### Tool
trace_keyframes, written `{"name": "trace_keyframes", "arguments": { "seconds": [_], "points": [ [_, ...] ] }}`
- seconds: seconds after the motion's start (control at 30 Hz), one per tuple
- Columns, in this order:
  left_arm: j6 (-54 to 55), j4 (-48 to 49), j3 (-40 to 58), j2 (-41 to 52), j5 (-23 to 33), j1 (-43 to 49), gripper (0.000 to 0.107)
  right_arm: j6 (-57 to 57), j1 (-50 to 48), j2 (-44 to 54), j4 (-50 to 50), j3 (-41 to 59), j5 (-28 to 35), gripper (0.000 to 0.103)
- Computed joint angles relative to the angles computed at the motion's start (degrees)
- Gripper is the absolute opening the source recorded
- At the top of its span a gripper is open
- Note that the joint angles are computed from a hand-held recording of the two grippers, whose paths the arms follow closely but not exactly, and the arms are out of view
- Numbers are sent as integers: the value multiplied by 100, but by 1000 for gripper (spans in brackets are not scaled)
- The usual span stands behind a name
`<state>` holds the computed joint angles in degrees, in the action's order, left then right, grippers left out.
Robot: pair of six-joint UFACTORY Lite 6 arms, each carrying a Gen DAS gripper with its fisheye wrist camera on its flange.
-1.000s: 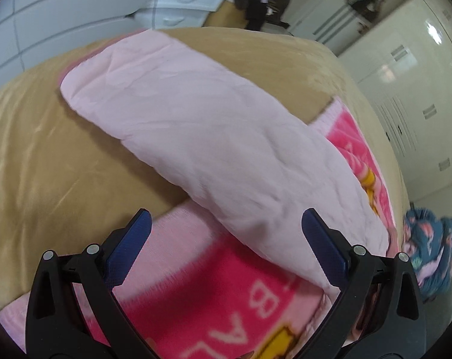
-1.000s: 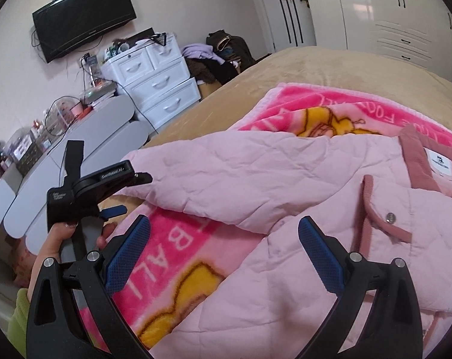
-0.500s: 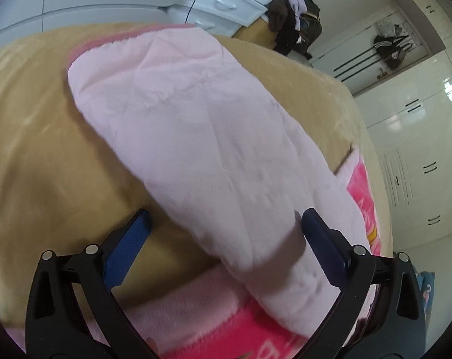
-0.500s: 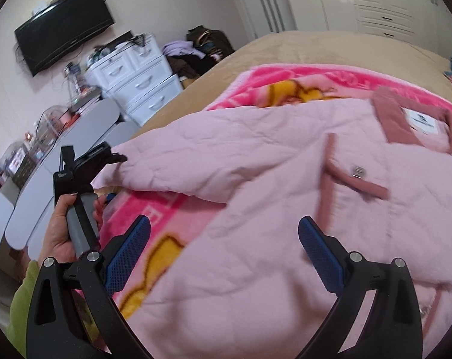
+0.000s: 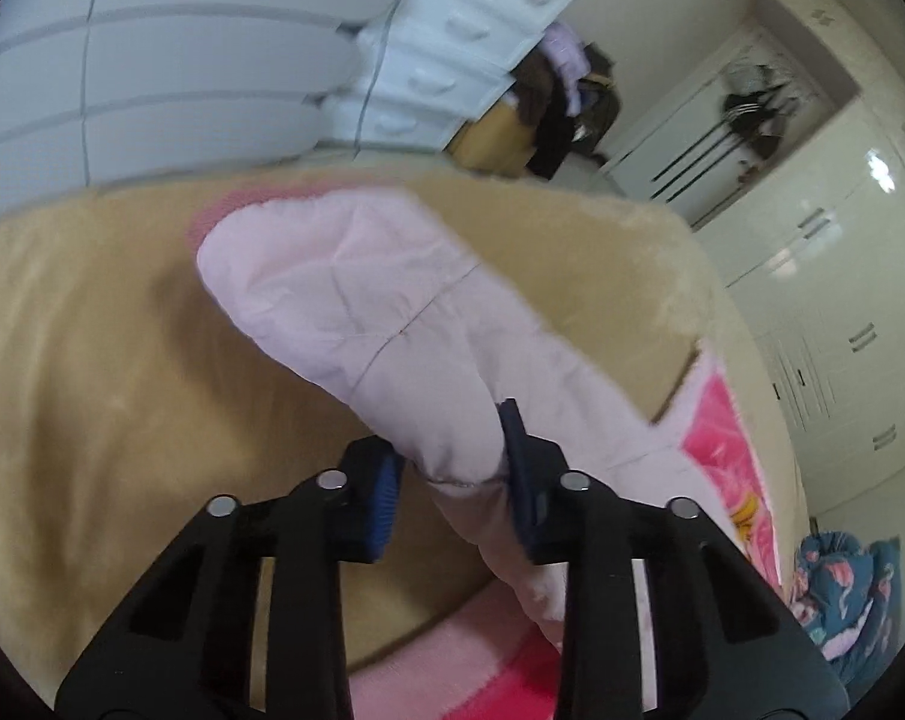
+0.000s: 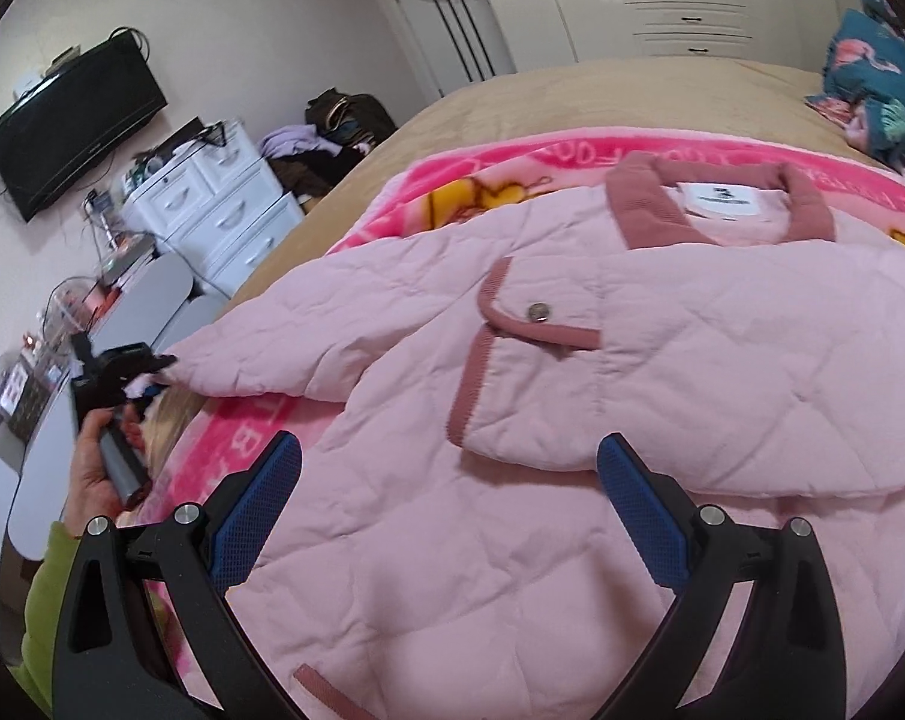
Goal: Fold large clothes
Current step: 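Lift the held sleeve with the left tool and swing it over the jacket front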
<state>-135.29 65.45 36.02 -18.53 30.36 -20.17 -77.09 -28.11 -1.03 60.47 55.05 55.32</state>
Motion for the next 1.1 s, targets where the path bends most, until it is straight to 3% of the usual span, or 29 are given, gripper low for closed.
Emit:
{"name": "trace_keyframes", "arguments": {
  "seconds": [0.17,0.47,0.8,1.1],
  "points": [
    [811,-246,920,-318,1303,-957,19,-32,-414,-37,-120,51,269,98],
    [1301,-185,2251,54,2732,-2321,14,-151,-1342,66,-255,330,926,98],
    [1433,251,3653,889,3379,-3376,14,-263,-2085,378,-325,777,1539,98],
    [1942,628,5336,2170,3814,-4265,14,-483,-2503,570,-339,1060,1642,98]
  ]
}}
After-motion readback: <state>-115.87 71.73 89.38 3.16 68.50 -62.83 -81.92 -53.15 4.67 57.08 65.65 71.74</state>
